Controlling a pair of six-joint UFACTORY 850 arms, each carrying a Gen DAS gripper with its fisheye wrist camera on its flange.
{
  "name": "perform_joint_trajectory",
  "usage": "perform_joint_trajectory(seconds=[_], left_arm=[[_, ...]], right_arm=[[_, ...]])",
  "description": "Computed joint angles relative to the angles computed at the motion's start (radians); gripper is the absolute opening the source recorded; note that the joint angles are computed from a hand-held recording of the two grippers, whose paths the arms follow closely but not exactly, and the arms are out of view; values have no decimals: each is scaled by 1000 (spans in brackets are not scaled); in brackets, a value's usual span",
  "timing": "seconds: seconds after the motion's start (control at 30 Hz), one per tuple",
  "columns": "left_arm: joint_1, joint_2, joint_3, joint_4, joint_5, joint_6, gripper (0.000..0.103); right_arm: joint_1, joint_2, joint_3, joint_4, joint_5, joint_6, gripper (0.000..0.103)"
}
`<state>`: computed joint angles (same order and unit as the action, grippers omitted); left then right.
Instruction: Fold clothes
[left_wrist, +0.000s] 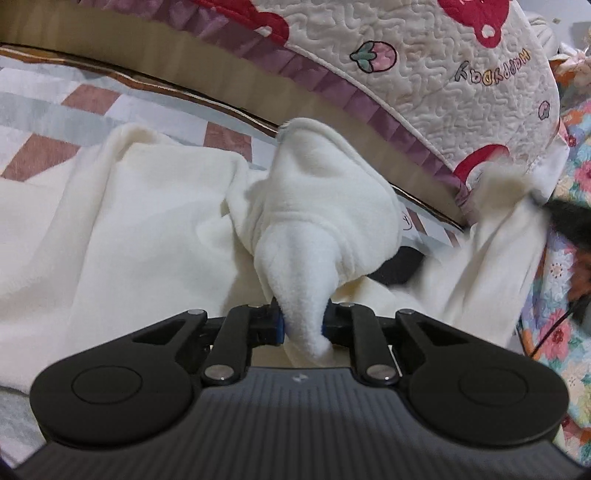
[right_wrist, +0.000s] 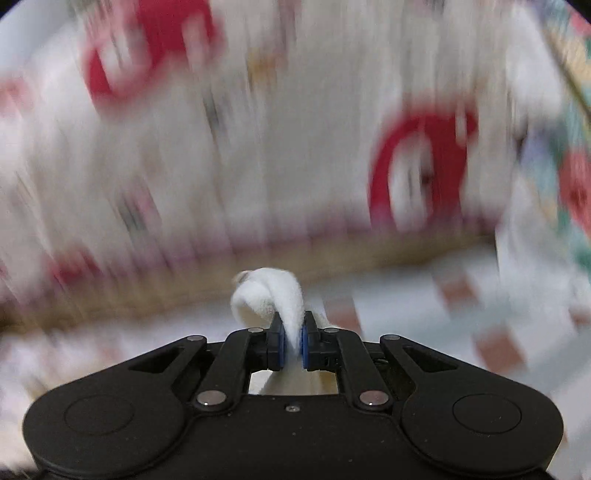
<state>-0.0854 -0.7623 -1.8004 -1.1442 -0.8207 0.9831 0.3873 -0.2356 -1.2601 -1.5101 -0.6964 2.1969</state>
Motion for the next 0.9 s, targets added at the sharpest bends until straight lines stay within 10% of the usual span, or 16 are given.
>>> perform_joint_trajectory(seconds=[0.13, 0.4, 0.9], left_arm=[[-11, -15, -17, 24, -17, -16, 16], [-8, -34, -17, 25, -78, -130, 33], [-25, -28, 5, 54, -3, -81, 45]], right_arm=[[-7, 103, 106, -14, -108, 89, 10], [-126, -2, 95, 727, -306, -553, 22], [-221, -72, 28, 847, 31, -493, 63]])
